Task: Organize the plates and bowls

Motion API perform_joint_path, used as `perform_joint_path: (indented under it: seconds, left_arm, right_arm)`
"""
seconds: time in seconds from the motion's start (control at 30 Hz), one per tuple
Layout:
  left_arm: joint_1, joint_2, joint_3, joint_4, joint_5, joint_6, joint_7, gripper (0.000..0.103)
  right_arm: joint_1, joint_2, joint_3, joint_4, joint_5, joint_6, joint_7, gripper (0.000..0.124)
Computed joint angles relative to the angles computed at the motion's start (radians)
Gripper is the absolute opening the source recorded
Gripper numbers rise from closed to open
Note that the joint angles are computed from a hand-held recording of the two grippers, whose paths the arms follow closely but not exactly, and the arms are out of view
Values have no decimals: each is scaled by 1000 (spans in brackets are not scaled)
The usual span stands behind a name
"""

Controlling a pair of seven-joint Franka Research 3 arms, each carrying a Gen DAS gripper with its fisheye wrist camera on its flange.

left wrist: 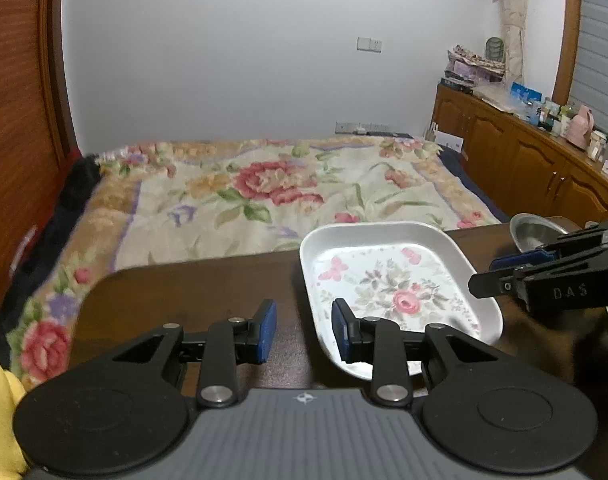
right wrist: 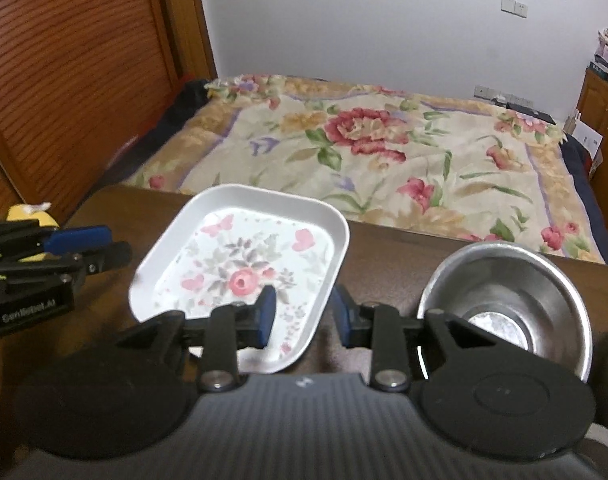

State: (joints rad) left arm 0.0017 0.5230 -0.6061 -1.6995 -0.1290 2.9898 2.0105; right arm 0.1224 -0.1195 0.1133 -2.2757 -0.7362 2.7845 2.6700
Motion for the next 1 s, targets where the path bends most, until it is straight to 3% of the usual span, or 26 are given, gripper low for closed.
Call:
perform_joint_path:
  seconds: [0.27, 0.57, 0.67, 0.77, 1.0]
  left_arm:
    - [1, 42, -6, 53, -43, -59, 13, 31]
    - [-96, 78, 85, 144, -21, -126, -36, 19]
    - [-105, 86, 91, 155, -23, -136, -39, 16]
    - [-139, 83, 129, 159, 2, -136, -71, 14]
    - [-127, 67, 121, 135, 0, -133, -77, 13]
  right_arm:
    - [24, 33, -18, 32, 82, -48, -93, 31]
    - [50, 68, -37, 60, 162, -68, -158, 29]
    - [57, 72, -42, 66, 165, -76, -159, 27]
    - [61, 72, -49, 61, 189, -62, -184, 22]
    - [48, 61, -54, 32, 235, -19, -186, 17]
